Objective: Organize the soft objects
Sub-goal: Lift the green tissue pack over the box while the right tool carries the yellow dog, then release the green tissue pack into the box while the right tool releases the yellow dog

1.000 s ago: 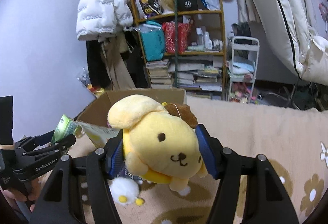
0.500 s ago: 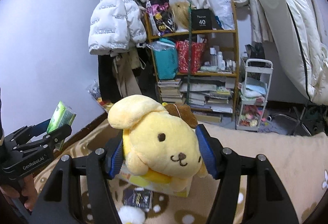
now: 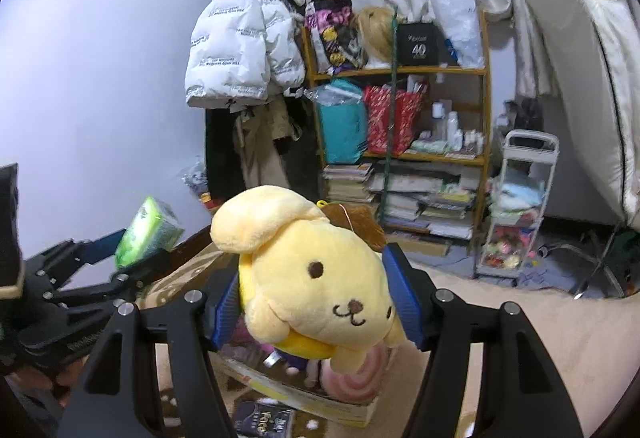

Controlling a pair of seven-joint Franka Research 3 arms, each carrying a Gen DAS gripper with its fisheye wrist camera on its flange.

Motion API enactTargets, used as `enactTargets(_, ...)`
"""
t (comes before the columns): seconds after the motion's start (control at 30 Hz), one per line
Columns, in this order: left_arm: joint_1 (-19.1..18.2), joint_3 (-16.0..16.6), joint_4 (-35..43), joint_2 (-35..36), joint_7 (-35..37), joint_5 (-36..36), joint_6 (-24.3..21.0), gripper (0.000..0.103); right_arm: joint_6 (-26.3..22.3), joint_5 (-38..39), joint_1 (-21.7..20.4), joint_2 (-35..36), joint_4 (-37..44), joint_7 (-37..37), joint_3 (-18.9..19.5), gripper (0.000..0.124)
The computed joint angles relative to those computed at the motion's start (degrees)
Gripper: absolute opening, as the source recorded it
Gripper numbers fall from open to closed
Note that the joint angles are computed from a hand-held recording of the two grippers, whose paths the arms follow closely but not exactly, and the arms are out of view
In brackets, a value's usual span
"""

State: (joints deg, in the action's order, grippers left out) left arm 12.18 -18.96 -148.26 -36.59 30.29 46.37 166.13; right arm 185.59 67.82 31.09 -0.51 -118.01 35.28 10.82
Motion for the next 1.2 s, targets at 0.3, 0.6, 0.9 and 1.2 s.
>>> enactTargets(0.3,1.5,-0.5,1.6,6.8,-0.8,2.4,1.5,0.063,-5.8,-1.5,-2.5,3.3,0.6,3.5,0.7,0.069)
enactTargets(0.6,0.4,1.5,3.5,11.4,-2.8,3.9,2.1,0.064,-7.7,3.1,-4.8,5.5,2.1,-0.9,2.4,0.077)
enactTargets(0.9,-1.5,3.3,3.2,12.1,-2.1,3.5,1.5,0.078,-7.4,3.3,-4.4,5.5,2.2,-3.1,2.4,0.090)
enactTargets(1.2,-2.8,4.2,3.1,12.0,0.3,0.7,-0.5,0.086,-8.3,1.1,-4.7,5.0,1.5,-0.1,2.3,0.092)
